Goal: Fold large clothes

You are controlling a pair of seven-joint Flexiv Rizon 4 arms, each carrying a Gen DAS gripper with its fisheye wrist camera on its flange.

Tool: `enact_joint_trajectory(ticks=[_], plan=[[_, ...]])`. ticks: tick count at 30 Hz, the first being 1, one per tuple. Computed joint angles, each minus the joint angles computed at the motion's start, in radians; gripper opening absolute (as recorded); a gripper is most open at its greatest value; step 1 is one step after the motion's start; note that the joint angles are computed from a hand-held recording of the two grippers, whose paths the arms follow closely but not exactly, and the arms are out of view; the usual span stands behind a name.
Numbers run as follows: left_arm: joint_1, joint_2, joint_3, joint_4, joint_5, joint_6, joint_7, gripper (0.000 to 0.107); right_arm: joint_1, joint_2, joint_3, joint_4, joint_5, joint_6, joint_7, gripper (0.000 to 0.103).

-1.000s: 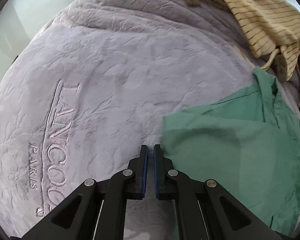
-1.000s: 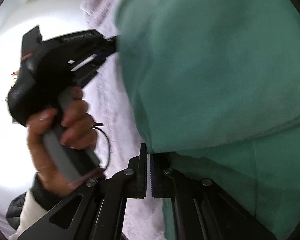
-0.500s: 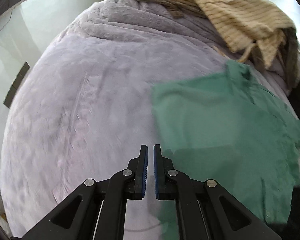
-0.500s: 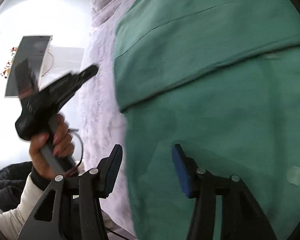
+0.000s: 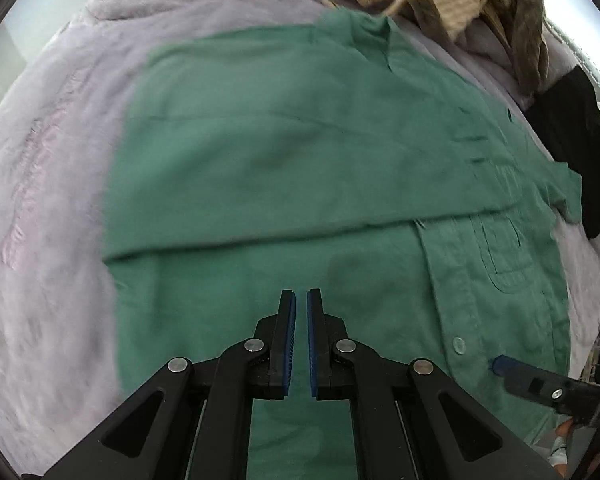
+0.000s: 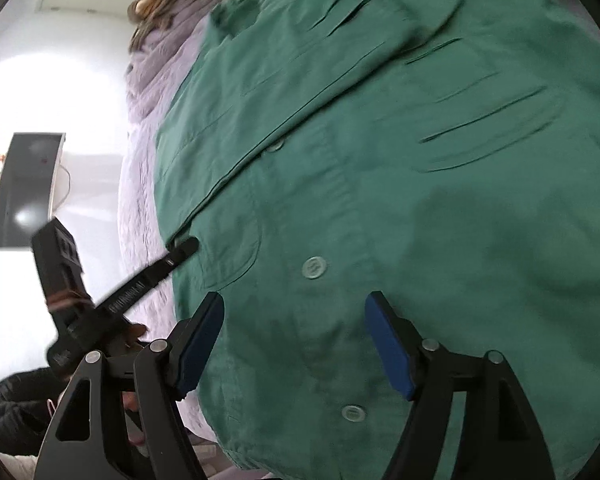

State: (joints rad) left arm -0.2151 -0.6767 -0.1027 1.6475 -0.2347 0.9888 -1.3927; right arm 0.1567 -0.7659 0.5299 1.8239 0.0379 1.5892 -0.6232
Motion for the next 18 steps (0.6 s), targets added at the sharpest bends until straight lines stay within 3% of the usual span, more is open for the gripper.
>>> enact_joint_trajectory(ticks=[8,9,10,11,13,15,16,18], plan=[[-0.07,-0.029,0.006,-0.044,0.043,-0.044,-0.05,0.007,-0.112,0.036,0.048,0.113,0.002,0.065,-0.014,0.076],[-0.076,-0.031,0.005,-0.047,0.047,-0.044,-0.054,0.014,-0.123,0.037,0.052,0.12,-0.002,0.068,-0.014,0.076],[-0.086,-0.036,0.006,-0.055,0.052,-0.044,-0.063,0.034,-0.134,0.038,0.053,0.128,-0.006,0.072,-0.013,0.076],[-0.1,-0.041,0.011,-0.067,0.059,-0.049,-0.082,0.099,-0.147,0.042,0.055,0.14,-0.009,0.078,-0.013,0.076],[-0.121,-0.044,0.019,-0.069,0.072,0.001,-0.121,0.102,-0.184,0.051,0.074,0.173,-0.018,0.096,-0.016,0.076],[-0.136,-0.059,0.019,-0.103,0.087,-0.016,-0.126,0.102,-0.207,0.059,0.08,0.193,-0.031,0.108,-0.01,0.077],[-0.144,-0.064,0.022,-0.116,0.095,-0.024,-0.134,0.102,-0.225,0.06,0.086,0.2,-0.041,0.111,-0.009,0.084],[-0.162,-0.076,0.031,-0.15,0.114,-0.049,-0.147,0.102,-0.251,0.068,0.089,0.22,-0.055,0.122,-0.003,0.087]])
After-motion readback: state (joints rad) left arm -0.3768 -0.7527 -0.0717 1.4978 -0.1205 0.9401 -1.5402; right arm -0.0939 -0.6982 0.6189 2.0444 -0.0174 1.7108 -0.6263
